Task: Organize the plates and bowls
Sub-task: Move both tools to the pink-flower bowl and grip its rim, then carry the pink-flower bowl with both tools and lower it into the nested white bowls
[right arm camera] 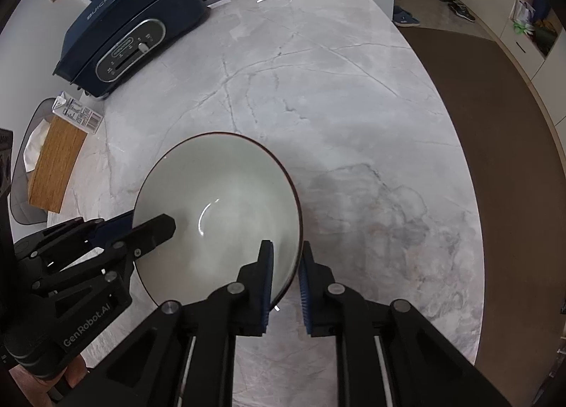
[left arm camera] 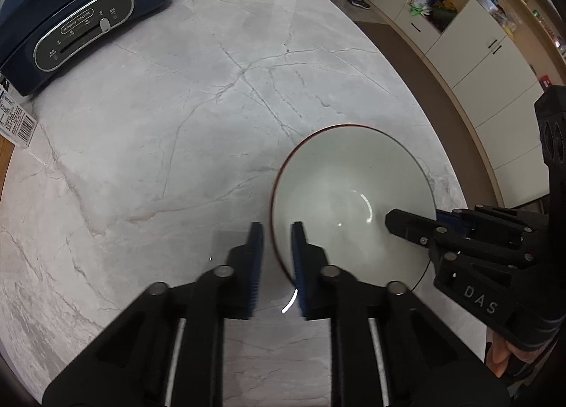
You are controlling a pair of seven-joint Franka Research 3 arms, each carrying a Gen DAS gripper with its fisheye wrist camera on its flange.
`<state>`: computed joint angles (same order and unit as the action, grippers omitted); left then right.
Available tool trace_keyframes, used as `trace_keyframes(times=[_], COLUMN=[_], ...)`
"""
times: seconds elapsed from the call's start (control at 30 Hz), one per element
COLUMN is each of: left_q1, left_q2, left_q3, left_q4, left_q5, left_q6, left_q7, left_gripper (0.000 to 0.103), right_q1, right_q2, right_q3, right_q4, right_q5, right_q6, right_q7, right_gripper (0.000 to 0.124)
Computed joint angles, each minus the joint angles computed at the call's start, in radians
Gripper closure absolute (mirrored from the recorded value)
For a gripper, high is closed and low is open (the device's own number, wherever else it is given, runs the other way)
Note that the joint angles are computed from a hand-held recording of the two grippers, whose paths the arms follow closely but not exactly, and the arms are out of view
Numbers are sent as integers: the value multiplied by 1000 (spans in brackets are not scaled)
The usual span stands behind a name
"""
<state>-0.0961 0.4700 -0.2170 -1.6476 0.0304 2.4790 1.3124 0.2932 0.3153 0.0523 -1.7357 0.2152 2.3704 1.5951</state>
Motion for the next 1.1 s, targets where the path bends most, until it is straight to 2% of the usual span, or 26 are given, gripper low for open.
trace_keyframes(times=[0.2, 0.47, 0.73, 1.1], left_q1=[2, -9, -25, -90], left_q2=[-33, -180, -427, -779], left_q3=[-3, 6, 17, 57], left_q4=[-40, -156, -382, -690], left_q5=[-8, 7, -7, -57], left_q6=[6, 29, 56, 21], left_q7=[-8, -39, -66, -105], left_gripper=[95, 95, 95, 95], right_q1=[-4, 10, 35, 80], right_q2=[-15, -112, -275, -476], right_q3=[6, 17, 42, 76], right_q4=[-16, -79, -209, -409], right_q5=[24, 23, 39, 96], right_q6=[8, 23, 44, 47], right_q7=[-8, -21, -34, -45], right_gripper=[110, 111, 110, 109])
